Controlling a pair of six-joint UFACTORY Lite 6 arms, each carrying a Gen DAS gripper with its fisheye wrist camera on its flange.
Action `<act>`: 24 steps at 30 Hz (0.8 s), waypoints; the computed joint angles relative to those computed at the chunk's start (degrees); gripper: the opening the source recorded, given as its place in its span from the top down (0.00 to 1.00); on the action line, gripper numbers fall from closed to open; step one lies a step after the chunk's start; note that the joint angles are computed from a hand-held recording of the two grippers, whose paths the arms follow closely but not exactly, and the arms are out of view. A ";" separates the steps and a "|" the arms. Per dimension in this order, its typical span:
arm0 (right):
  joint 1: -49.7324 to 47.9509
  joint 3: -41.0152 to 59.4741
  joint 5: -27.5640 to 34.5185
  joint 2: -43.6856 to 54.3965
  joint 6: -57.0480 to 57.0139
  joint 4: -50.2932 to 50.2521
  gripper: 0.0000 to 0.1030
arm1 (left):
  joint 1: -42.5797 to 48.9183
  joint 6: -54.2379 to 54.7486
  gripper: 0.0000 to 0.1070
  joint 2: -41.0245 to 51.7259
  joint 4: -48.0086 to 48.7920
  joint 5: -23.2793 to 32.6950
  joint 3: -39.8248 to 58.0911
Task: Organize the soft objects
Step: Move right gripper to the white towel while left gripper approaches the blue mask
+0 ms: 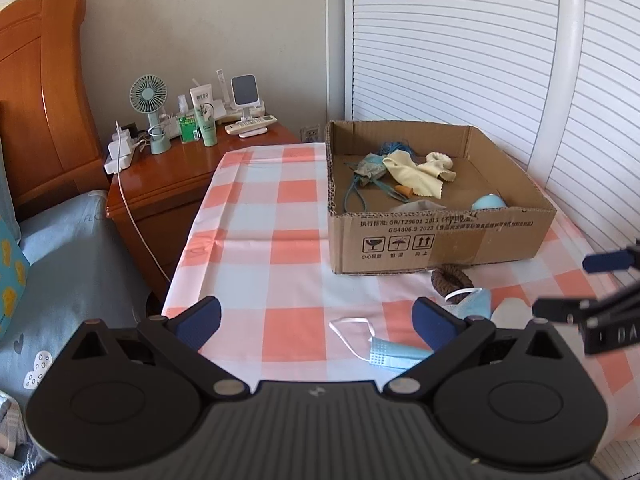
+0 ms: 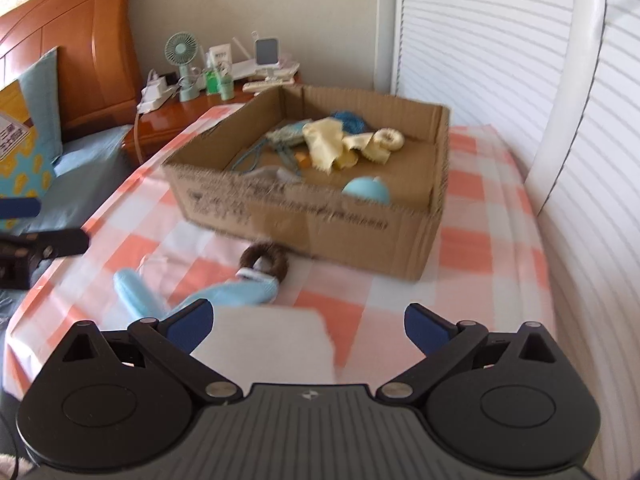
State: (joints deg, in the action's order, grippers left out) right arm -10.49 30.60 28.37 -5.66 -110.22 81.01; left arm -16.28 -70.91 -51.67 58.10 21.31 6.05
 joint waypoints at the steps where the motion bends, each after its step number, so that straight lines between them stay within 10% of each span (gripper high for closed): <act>1: -0.29 -0.83 0.92 -0.44 0.51 -1.42 0.00 | -0.58 -1.25 0.05 0.54 0.93 0.20 0.12; 24: -3.73 -0.21 -6.05 12.48 -19.62 15.02 0.00 | -8.26 -20.78 0.05 14.07 17.90 -3.34 2.64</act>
State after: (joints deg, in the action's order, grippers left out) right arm -14.22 30.39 22.32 6.82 -129.84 96.03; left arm -24.54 -91.69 -37.59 76.00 17.97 8.69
